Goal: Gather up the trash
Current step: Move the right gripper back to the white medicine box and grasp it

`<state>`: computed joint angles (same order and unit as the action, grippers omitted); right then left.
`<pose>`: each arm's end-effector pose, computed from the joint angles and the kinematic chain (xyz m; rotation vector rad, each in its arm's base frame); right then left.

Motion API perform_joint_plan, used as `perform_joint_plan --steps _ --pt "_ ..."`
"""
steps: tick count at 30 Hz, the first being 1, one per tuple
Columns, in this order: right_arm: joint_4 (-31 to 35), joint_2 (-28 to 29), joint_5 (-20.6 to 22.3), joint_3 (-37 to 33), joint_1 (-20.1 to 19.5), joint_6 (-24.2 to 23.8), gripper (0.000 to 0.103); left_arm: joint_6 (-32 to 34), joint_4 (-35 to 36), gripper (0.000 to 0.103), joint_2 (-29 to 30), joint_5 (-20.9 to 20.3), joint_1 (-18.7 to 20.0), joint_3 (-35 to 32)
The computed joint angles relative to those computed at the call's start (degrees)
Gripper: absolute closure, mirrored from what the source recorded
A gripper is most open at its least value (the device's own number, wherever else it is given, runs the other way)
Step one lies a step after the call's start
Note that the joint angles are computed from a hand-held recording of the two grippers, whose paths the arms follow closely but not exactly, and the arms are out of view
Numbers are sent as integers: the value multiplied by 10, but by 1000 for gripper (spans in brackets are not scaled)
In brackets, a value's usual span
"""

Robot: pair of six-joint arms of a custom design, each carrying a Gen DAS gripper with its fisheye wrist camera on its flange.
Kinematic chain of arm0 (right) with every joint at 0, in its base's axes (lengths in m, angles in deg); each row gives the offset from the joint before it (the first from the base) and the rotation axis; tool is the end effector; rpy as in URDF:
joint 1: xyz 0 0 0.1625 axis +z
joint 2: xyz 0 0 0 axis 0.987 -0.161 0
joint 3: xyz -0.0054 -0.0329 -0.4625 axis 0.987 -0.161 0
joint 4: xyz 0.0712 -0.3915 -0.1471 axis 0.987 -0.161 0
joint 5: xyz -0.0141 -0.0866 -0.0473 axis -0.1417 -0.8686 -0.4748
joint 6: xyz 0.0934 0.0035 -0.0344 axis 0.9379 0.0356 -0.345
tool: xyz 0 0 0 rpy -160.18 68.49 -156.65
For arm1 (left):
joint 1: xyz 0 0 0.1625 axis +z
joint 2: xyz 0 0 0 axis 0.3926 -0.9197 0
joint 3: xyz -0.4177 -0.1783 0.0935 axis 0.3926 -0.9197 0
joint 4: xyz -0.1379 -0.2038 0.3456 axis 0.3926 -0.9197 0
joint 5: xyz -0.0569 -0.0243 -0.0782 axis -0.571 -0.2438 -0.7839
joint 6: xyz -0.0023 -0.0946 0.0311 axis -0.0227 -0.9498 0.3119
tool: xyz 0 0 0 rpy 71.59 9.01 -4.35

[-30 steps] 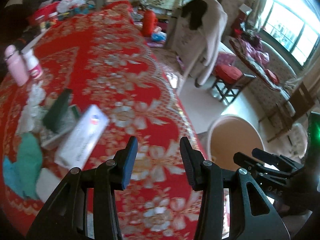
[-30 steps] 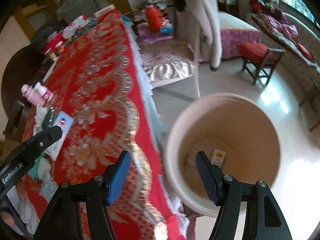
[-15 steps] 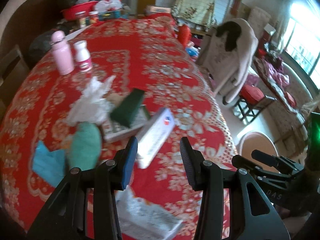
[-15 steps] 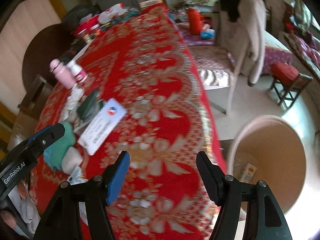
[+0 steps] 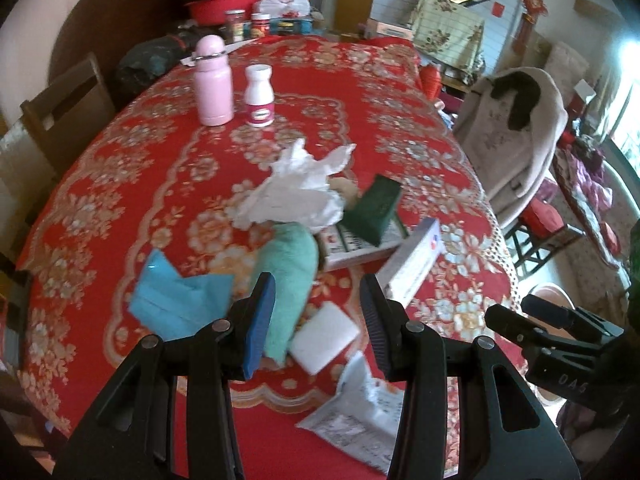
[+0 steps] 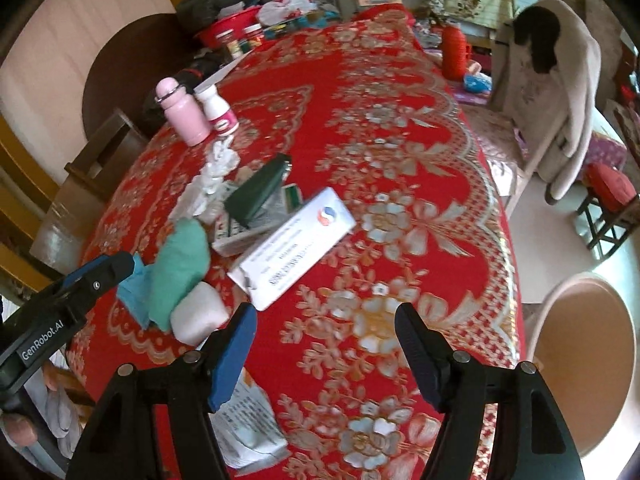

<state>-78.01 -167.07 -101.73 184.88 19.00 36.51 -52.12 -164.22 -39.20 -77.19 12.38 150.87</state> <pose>0.1617 -0.4905 0.3492 0.0217 -2.4851 0.7603 -0.4030 -0.5346 0.1309 0.5834 2.4362 -0.6602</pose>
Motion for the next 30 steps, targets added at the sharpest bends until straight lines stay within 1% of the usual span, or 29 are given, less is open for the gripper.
perform_joint_plan --steps 5,14,21,27,30 --pt "5 17 6 -10 4 -1 33 -5 2 61 -11 13 3 8" --pt "21 46 7 -26 0 9 32 -10 17 61 -19 15 15 9" --pt "34 65 7 -41 -14 33 32 -14 32 61 -25 11 30 10" --pt "39 77 23 -53 -24 56 32 -11 54 61 -22 -8 49 1" --pt "34 84 21 -57 -25 63 32 -1 62 61 -14 -35 61 -11"
